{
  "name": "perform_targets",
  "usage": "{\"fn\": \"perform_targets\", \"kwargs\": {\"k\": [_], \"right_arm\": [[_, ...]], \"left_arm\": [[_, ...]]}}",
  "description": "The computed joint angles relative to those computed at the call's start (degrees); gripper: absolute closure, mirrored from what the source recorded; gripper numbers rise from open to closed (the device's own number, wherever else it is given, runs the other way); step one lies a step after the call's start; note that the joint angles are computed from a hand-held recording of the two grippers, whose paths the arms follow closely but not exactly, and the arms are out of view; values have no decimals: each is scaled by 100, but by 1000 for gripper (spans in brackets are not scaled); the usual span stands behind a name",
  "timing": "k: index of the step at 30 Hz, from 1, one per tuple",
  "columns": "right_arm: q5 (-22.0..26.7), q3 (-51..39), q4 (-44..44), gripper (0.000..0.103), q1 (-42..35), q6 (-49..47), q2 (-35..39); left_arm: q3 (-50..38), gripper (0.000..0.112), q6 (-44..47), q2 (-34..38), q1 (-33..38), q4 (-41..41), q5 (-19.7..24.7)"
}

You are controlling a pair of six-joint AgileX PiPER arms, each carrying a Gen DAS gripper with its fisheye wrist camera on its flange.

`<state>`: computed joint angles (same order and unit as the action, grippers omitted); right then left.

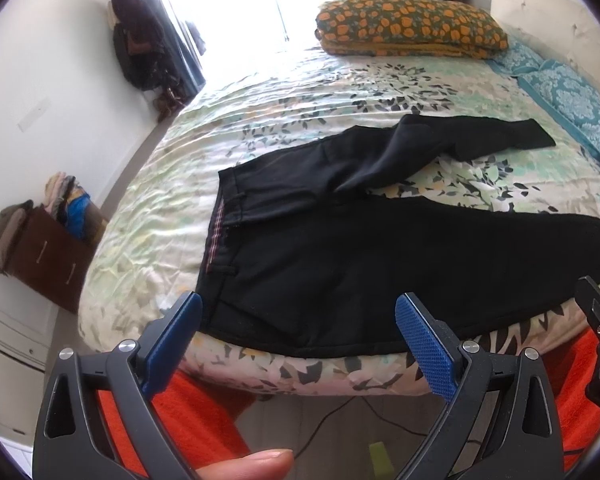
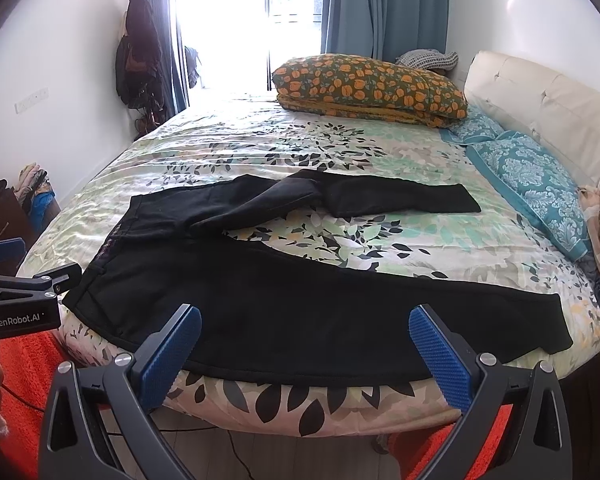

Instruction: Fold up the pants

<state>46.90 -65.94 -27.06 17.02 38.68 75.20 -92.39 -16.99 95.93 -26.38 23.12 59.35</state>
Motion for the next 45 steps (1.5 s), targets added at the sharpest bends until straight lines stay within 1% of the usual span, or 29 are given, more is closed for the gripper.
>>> {"fn": "perform_targets", "kwargs": {"k": [4, 8, 15, 23, 25, 29, 34, 41, 45], "right_arm": [[-27, 73, 7, 0, -42, -18, -48], [-39, 100, 14, 0, -130, -24, -75], [-44, 226, 12, 0, -171, 13, -131], [-26, 287, -52, 0, -150, 49, -188], [-20, 292, -44, 0, -157, 33, -200], [-21, 319, -28, 0, -164, -33, -267], [16, 343, -138, 0, -66, 60, -279], [43, 297, -153, 0, 64, 96, -195], [69, 265, -212, 0, 175, 125, -167]], "left_arm": [[-3, 14, -82, -39, -151, 212, 1], [-262, 14, -156, 27, -345, 373, 58], [-1112, 14, -313, 320, -640, 650, 181], [-1966, 14, -300, 668, -688, 612, 339], [-2355, 14, -255, 836, -672, 534, 456], [-2893, 14, -196, 988, -485, 381, 591], [-3538, 14, -104, 1143, 5, -56, 862], [-3757, 14, -193, 1159, 499, -172, 942], [-3683, 14, -224, 1042, 784, -242, 866]]}}
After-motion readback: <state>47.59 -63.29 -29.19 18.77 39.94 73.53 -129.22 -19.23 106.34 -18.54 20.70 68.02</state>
